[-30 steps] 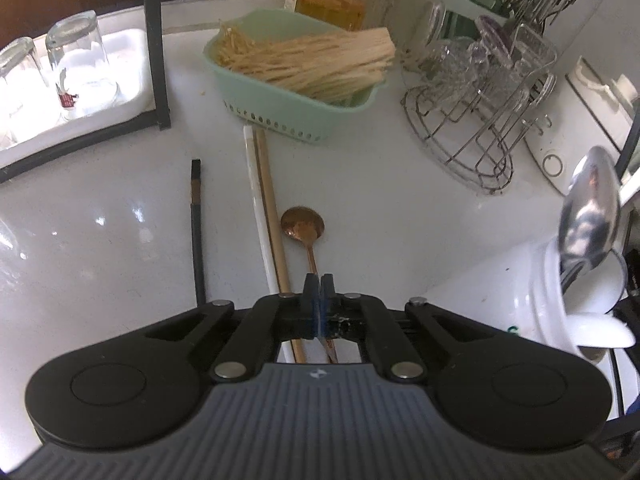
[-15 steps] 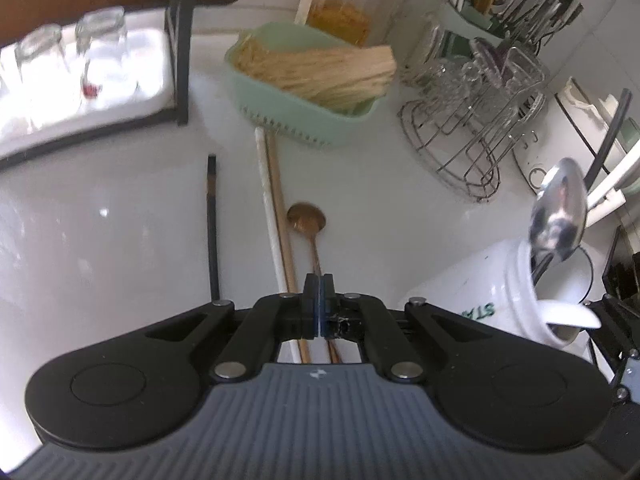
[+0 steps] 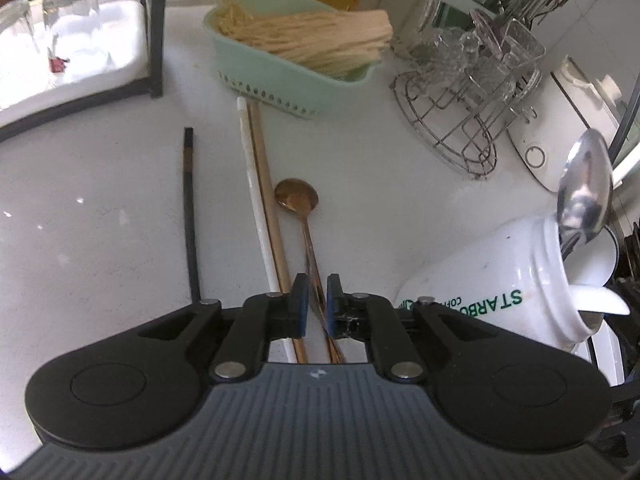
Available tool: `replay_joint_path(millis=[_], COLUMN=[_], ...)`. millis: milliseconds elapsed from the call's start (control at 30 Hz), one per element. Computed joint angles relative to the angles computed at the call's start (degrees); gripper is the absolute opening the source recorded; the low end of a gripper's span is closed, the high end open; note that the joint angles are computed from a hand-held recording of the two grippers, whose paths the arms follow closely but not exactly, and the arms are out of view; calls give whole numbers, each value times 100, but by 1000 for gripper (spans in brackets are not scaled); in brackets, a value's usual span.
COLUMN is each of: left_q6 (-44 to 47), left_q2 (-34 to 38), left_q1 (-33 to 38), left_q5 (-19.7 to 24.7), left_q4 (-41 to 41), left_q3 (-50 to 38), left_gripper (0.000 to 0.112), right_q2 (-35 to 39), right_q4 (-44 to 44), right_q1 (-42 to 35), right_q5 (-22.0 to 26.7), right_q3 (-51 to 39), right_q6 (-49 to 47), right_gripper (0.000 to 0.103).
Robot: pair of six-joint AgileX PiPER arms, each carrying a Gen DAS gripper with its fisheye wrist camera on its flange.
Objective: Organize utensils
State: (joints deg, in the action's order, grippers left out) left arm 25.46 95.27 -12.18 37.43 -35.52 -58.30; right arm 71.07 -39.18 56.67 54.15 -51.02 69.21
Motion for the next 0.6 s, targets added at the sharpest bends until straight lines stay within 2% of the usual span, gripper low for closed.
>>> replay_joint_path(millis=[267, 600], left_q6=[-363, -887], left_q2=[186, 467], left_q1=[-91, -107], left_q5=[-65, 243], left_q4=[291, 534], left_q3=[-177, -609], left_gripper=[10, 4], right_q2=[26, 32], right_q4=[22, 29], right_q1=[8, 5], right_q5=[43, 42], right_q3=[-36, -48], right_q6=[-22, -38], right_gripper=[89, 89])
